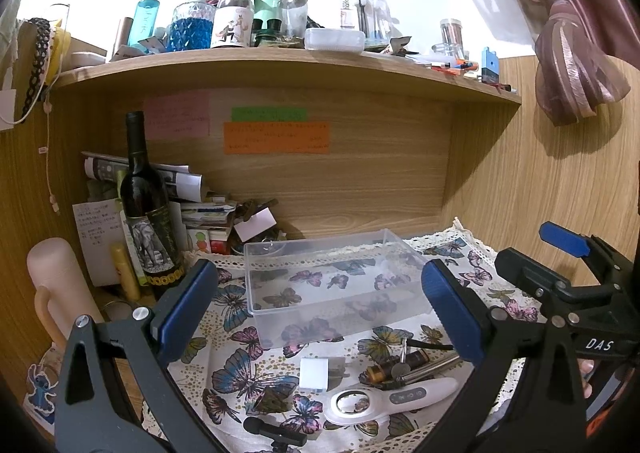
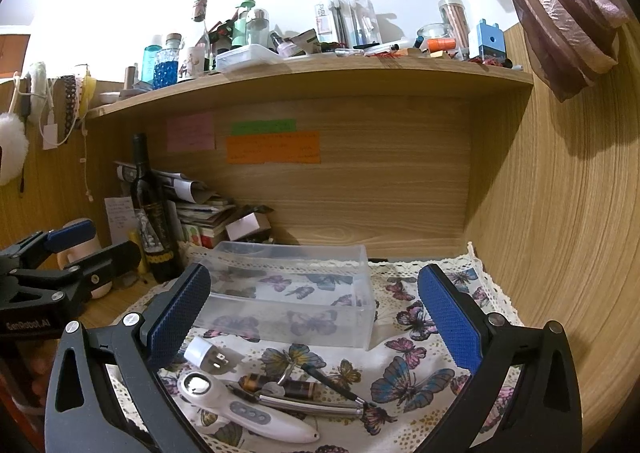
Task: Organize rigid objects
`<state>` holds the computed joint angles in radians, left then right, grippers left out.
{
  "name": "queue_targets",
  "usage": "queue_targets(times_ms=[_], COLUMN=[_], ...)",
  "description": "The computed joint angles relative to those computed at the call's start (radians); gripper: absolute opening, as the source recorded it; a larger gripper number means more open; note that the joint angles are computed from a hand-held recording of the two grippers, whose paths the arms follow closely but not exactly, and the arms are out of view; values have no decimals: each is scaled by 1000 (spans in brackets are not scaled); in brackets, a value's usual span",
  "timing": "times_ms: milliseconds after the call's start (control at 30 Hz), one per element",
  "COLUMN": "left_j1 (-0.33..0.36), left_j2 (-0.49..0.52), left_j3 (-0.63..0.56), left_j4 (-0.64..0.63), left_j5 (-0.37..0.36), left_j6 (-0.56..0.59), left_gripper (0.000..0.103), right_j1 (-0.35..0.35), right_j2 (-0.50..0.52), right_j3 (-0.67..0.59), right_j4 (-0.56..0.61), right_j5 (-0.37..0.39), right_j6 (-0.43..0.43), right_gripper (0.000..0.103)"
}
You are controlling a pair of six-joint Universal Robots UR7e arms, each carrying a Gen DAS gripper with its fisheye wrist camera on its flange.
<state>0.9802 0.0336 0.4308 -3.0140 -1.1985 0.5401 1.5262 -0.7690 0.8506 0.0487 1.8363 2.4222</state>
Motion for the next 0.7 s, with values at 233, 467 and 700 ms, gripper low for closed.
queue_targets(times_ms=[233, 467, 700], left_j1=[0, -1, -1], left_j2=[2, 7, 7], left_j3=[-3, -12, -9], left_j4=[1, 3, -1], left_j5=[1, 1, 1], left_j6=[-2, -3, -2], left_gripper=[103, 103, 103], right_j1=[7, 7, 8], right_j2=[5, 3, 4], right_j3=[-5, -4, -5], right_j4=[-1, 1, 0], right_j5=[5, 3, 4], right_j6=[-3, -1, -1], right_gripper=[103, 103, 103])
